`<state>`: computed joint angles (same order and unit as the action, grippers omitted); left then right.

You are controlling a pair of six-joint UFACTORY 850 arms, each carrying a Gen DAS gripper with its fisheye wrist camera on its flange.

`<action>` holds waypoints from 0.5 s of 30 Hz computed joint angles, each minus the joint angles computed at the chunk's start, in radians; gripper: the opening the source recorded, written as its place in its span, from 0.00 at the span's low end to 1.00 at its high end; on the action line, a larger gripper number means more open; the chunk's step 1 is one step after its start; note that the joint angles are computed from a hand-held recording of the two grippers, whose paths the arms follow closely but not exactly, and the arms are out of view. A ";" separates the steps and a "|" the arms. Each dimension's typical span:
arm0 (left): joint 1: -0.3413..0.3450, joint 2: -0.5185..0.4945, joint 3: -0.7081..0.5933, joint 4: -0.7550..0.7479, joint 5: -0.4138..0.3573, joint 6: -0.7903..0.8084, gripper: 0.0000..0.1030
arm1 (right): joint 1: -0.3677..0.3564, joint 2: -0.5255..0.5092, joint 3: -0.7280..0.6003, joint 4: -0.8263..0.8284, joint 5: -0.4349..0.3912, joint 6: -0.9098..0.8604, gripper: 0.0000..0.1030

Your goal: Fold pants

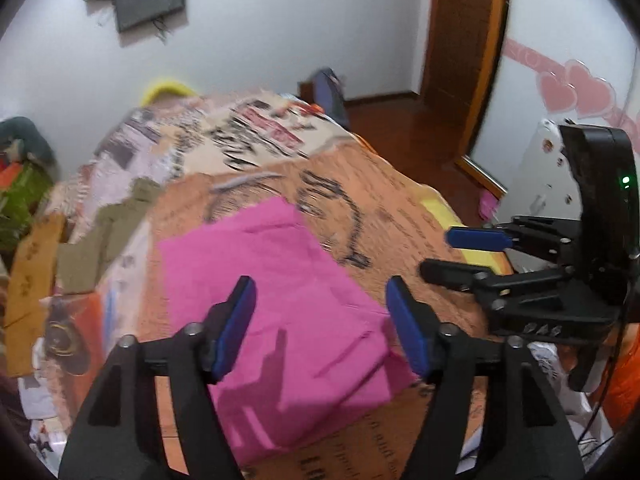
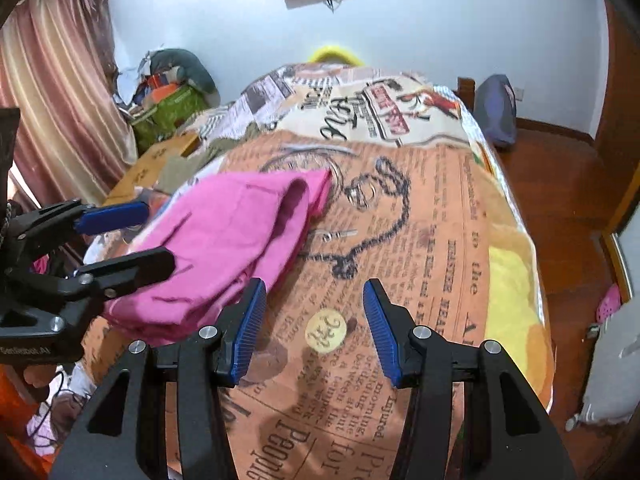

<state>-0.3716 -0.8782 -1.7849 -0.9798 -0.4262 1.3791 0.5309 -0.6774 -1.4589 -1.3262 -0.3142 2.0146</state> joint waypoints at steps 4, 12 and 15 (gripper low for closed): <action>0.017 -0.015 -0.002 0.099 0.115 -0.092 0.70 | 0.003 -0.014 -0.036 -0.048 0.008 0.017 0.45; 0.052 -0.070 -0.013 0.334 0.042 -0.334 0.70 | 0.005 -0.098 -0.164 0.092 0.048 -0.174 0.45; 0.056 -0.050 0.022 0.262 0.054 -0.265 0.70 | 0.009 -0.125 -0.198 0.220 0.055 -0.313 0.45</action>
